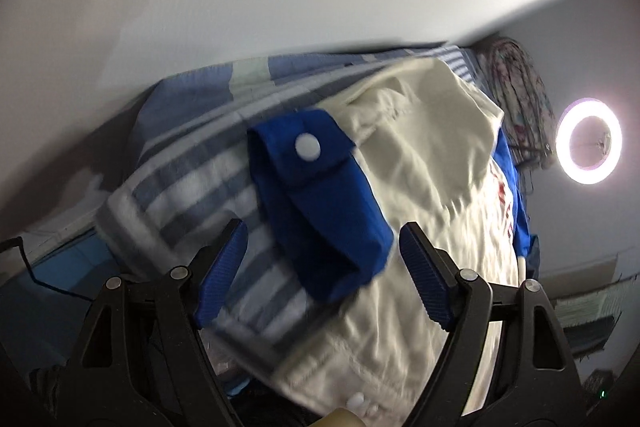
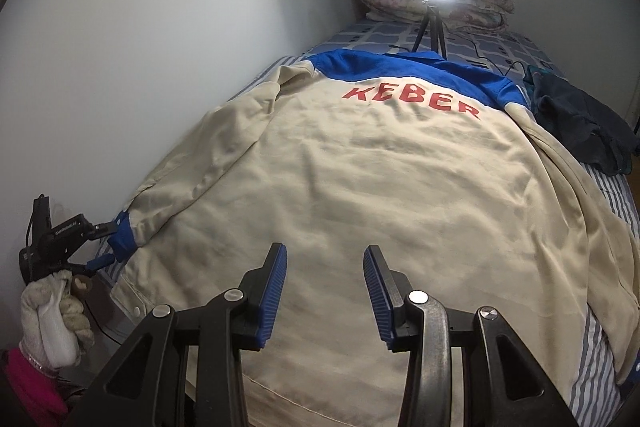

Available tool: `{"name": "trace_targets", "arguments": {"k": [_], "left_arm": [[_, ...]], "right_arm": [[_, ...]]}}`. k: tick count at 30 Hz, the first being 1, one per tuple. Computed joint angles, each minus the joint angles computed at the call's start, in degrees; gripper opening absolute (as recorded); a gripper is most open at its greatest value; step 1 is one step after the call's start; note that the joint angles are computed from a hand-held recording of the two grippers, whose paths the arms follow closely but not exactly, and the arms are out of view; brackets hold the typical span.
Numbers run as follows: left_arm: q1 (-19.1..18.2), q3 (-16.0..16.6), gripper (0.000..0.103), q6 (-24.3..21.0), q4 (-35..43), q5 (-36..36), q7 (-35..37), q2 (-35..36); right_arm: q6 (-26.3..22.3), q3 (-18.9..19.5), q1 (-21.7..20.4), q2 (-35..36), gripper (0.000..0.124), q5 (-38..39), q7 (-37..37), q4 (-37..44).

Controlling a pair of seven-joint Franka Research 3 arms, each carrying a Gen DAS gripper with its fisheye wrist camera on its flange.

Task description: Fold large clothes

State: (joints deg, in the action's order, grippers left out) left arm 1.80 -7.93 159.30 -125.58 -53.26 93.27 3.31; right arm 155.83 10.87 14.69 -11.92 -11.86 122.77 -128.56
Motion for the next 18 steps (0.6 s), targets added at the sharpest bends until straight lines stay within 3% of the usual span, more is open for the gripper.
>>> {"name": "trace_targets", "arguments": {"k": [3,5,6,7,9,10,15,17,18], "left_arm": [[-0.46,0.06,0.078,2.67,1.52,6.58,-4.96,1.99],[-0.85,0.42,0.057,3.91,2.38,14.89,-11.69,3.09],[-0.58,0.21,0.036,4.07,2.80,16.63,-13.30,3.56],[-0.38,-0.09,0.021,4.51,2.73,17.90,-14.88,3.75],[0.09,-0.99,0.007,7.51,1.83,18.55,-16.88,3.55],[-0.27,-0.94,0.004,9.17,1.08,21.43,-18.37,2.98],[-3.24,1.64,0.001,15.04,-2.39,50.10,-32.23,-2.49],[-3.40,1.22,0.000,16.21,-2.92,54.79,-32.51,-4.98],[-4.20,1.26,0.000,16.58,-3.18,53.54,-29.48,-6.16]], "right_arm": [[-0.21,0.30,0.15,1.05,0.042,-0.87,0.01,0.88],[-0.36,0.29,0.52,1.64,0.042,-1.30,-0.26,1.36],[-0.43,0.19,0.78,1.93,0.042,-1.29,-0.53,1.60],[-0.49,0.09,1.02,2.24,0.042,-1.27,-0.75,1.85],[-0.59,-0.08,1.36,2.71,0.042,-1.44,-0.84,2.16],[-0.79,-0.19,1.50,2.92,0.042,-1.44,-0.84,2.33],[-0.99,-1.29,2.39,4.06,0.042,0.89,-2.54,3.36],[-1.05,-1.66,2.66,4.82,0.042,1.87,-3.40,4.27],[-1.08,-1.98,2.92,5.51,0.042,2.88,-4.49,5.22]]}}
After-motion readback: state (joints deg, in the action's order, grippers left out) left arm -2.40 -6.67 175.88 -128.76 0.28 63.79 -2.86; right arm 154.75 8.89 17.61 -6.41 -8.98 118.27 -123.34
